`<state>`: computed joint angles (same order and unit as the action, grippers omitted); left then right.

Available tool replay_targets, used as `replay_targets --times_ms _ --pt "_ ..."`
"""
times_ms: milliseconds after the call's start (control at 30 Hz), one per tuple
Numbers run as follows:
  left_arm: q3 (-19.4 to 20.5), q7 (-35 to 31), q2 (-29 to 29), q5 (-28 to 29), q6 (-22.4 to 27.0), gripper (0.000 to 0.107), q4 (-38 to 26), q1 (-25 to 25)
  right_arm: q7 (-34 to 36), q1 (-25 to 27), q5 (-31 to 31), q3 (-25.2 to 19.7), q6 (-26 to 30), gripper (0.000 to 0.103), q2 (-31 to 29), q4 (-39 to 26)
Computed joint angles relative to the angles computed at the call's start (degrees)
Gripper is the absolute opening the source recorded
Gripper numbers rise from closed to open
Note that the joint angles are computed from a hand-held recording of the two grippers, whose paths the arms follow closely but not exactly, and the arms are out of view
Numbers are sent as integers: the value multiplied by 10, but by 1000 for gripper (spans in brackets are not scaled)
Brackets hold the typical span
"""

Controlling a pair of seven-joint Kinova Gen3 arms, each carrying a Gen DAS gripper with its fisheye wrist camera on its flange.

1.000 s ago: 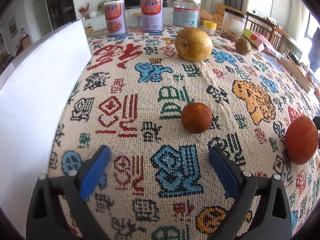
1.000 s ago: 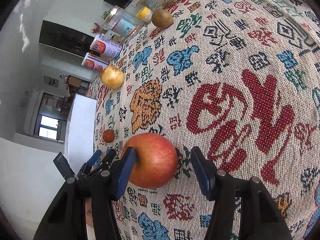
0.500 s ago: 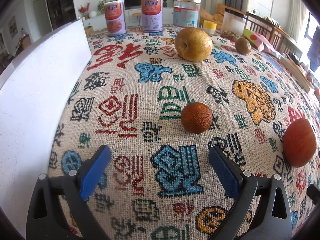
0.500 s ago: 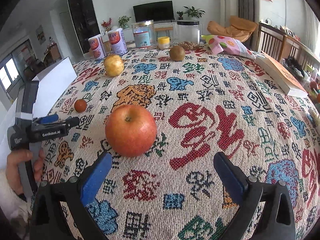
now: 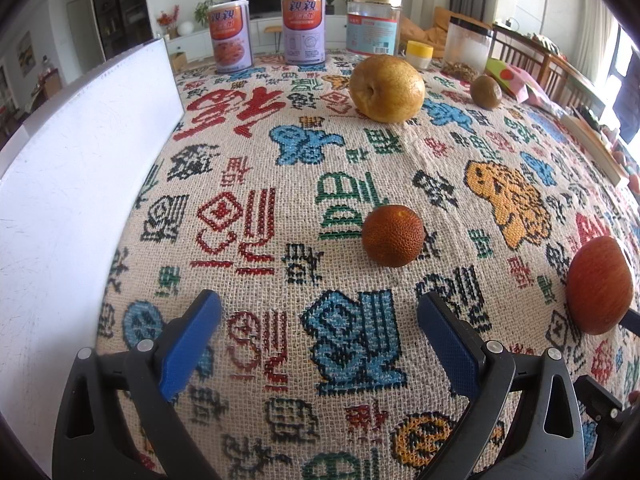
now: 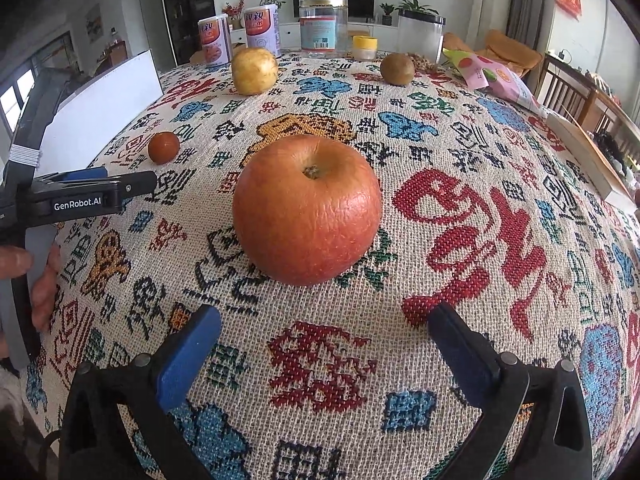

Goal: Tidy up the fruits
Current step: 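Close the left gripper on the mandarin while the right gripper holds the apple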

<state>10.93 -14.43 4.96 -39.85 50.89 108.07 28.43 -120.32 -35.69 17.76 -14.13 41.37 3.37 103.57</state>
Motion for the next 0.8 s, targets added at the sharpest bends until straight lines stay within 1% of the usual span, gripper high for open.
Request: replay_targets --times_ms 800 --pt "0 0 0 0 0 100 0 0 -2 0 1 -1 1 103 -2 1"
